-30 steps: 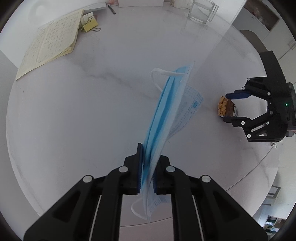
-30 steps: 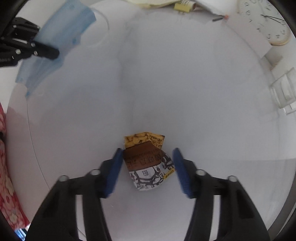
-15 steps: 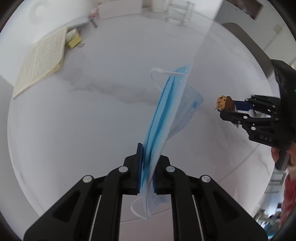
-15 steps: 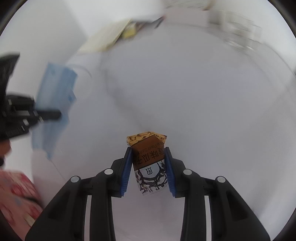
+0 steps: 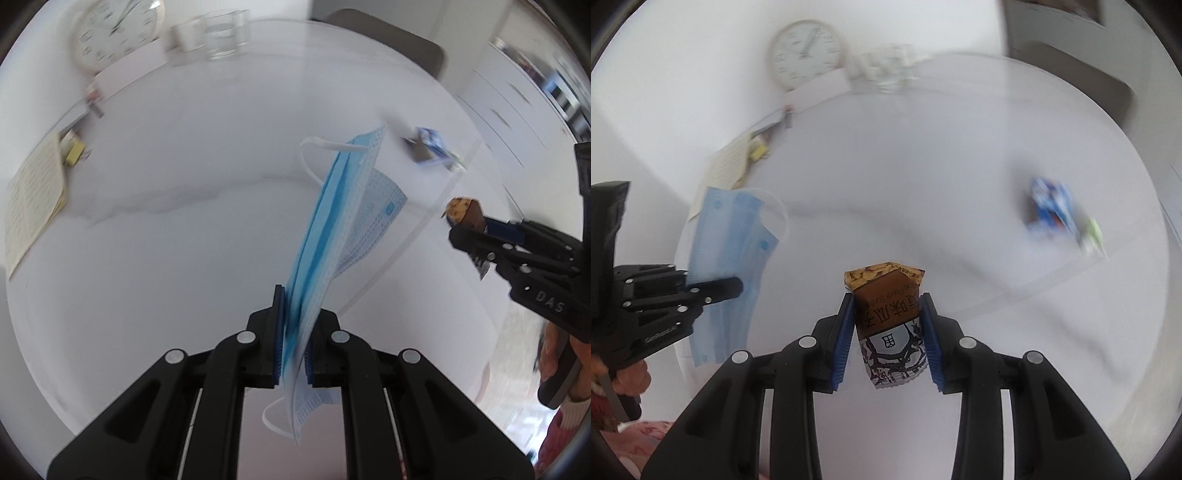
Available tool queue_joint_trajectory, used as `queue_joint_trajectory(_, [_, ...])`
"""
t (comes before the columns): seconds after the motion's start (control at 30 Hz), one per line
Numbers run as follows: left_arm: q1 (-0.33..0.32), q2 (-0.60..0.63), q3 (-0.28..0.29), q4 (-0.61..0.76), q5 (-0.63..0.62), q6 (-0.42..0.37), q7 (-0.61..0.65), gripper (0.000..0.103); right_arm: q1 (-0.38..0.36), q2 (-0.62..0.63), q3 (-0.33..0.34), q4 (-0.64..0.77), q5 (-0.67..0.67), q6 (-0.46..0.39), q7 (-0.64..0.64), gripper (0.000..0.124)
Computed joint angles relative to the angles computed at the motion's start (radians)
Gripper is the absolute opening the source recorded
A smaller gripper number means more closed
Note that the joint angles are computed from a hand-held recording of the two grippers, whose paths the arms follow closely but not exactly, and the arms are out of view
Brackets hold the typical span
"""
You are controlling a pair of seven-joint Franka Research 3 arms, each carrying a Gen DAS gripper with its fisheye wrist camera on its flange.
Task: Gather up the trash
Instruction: 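Carry the mask and snack box to the bin and release both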
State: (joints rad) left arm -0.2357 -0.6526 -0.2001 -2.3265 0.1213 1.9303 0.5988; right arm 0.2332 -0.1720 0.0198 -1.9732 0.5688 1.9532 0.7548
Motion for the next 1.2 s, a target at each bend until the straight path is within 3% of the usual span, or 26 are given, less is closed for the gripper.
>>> queue_joint_trajectory(0.3, [-0.081, 0.053, -0.033, 0.05, -0.006, 0.052, 0.131, 0.009, -0.091, -0.225, -0.048, -0.215, -0.069, 0.09, 0.115, 0.037])
queue_joint_trajectory(0.5, [-0.165, 0.208, -0.063, 0.142, -0.055, 0.153, 0.282, 0.009, -0.227, -0.371, -0.119, -0.343, -0.174, 0.138, 0.215, 0.038])
queue_joint_trajectory(0.73, [-0.26, 0.546, -0.129, 0.384, -0.152, 0.265, 0.494, 0.009, -0.434, -0.422, -0.222, -0.401, -0.297, 0.164, 0.305, 0.04])
queue_joint_trajectory(0.93, [-0.333, 0.903, -0.196, 0.716, -0.089, 0.217, 0.541, 0.009, -0.55, -0.369, -0.31, -0.369, -0.336, 0.158, 0.238, 0.04])
queue_joint_trajectory(1.07, [-0.408, 1.066, -0.189, 0.912, -0.03, 0.167, 0.494, 0.009, -0.592, -0.304, -0.356, -0.323, -0.307, 0.151, 0.168, 0.04])
queue_joint_trajectory(1.1, [-0.435, 1.111, -0.182, 0.975, -0.001, 0.14, 0.488, 0.014, -0.598, -0.286, -0.359, -0.309, -0.297, 0.147, 0.154, 0.04])
queue_joint_trajectory(1.2, [-0.513, 1.196, -0.155, 1.117, 0.07, 0.051, 0.45, 0.051, -0.612, -0.236, -0.372, -0.279, -0.265, 0.141, 0.1, 0.04])
